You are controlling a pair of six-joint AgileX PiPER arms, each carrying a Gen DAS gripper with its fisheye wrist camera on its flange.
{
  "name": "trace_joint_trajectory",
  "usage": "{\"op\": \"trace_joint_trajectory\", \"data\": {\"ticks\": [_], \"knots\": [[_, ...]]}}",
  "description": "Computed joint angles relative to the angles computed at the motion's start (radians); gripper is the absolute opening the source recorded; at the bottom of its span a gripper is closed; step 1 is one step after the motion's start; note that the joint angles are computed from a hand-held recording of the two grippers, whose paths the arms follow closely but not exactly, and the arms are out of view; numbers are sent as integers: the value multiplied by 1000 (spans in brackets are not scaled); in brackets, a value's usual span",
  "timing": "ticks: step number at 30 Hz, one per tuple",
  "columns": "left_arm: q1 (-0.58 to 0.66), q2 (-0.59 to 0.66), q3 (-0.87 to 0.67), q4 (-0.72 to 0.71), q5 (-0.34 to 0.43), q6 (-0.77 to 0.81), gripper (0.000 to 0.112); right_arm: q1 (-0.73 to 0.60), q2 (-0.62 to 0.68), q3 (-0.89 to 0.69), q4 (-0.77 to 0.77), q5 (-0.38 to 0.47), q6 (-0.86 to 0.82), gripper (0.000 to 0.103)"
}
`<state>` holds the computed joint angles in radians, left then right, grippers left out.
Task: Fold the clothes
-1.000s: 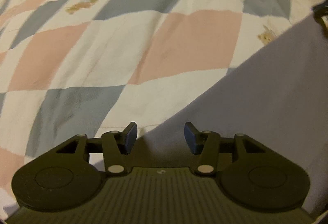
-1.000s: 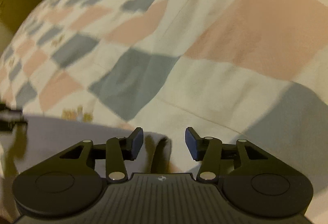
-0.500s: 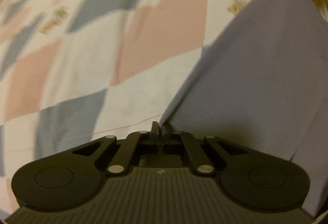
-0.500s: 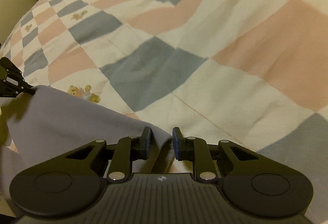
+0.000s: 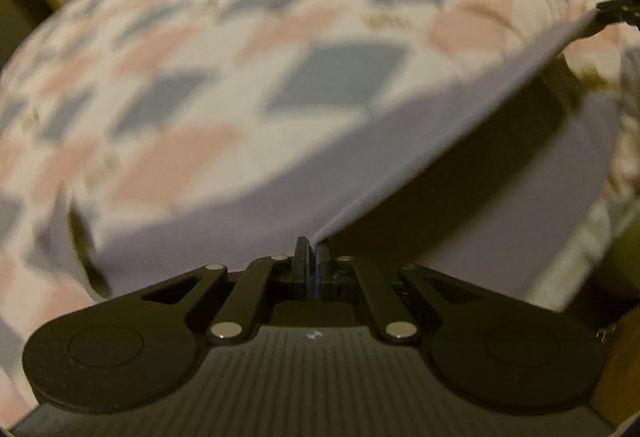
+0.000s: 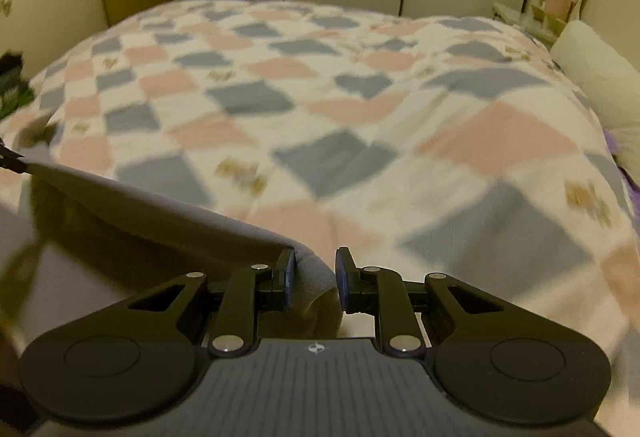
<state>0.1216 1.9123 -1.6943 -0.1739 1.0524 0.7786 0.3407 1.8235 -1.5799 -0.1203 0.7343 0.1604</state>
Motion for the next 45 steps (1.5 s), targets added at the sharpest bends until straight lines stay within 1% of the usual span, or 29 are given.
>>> {"op": "trace_joint_trajectory", "data": {"ticks": [2,3,4,5,6,7,8,9,10,11,12,14,15,16,17,19,20,21,23,24,27,29,30,31,32,33,36,40,45], "knots": [[-17,-49,186,43,-74,-67,3,54,-75,146,-75,-6,85,20],[-30,-56,252,78,-109,-110,4,82,-93,205,-104,2,121,20],[-35,-55,297,110,-125,-147,5,103,-97,244,-119,15,142,20],[-41,-45,321,141,-121,-196,7,124,-85,265,-132,50,162,20],[-29,-58,338,140,-122,-221,7,145,-61,273,-139,103,179,22],[-18,-71,354,140,-123,-246,8,162,-40,276,-144,149,204,27],[-1,-83,367,125,-122,-261,8,175,-36,286,-150,177,241,29],[31,-85,345,70,-101,-288,8,183,-51,305,-153,190,293,30],[65,-86,324,10,-82,-310,12,175,-81,324,-134,188,344,32],[98,-86,302,-47,-61,-338,14,146,-125,356,-74,153,396,33],[130,-84,279,-102,-41,-370,16,99,-178,405,25,83,433,34],[183,-62,229,-197,-8,-445,16,25,-287,538,225,-117,603,36],[197,-38,206,-236,-4,-494,16,-1,-322,597,325,-217,667,36],[211,-17,193,-267,-4,-533,17,-10,-333,653,425,-317,692,36],[223,5,179,-295,-5,-573,18,-16,-324,684,525,-387,680,36],[232,49,150,-321,-8,-644,20,-27,-279,700,725,-456,587,37],[237,54,159,-324,-15,-669,20,-26,-255,696,785,-474,548,37],[243,67,153,-322,-16,-689,20,-21,-231,687,805,-488,545,37],[253,94,145,-318,-24,-725,24,-7,-194,669,768,-503,614,37],[257,102,146,-315,-27,-741,26,-4,-174,655,722,-500,672,37],[262,129,134,-321,-41,-786,26,2,-125,611,585,-484,828,37],[266,157,105,-320,-45,-802,26,-2,-103,606,570,-495,845,37],[266,166,91,-316,-45,-809,23,-4,-97,605,562,-500,851,37],[266,177,71,-314,-39,-813,4,-3,-98,603,530,-497,877,35],[267,177,62,-322,-42,-799,1,0,-98,592,471,-486,927,31],[267,164,64,-330,-53,-772,0,3,-98,580,406,-471,979,18],[273,100,94,-355,-69,-673,0,8,-124,566,274,-433,1071,11],[308,-10,193,-363,-77,-600,0,11,-174,563,216,-388,1082,10],[320,-71,282,-341,-103,-564,0,34,-226,593,192,-342,1086,10]]}}
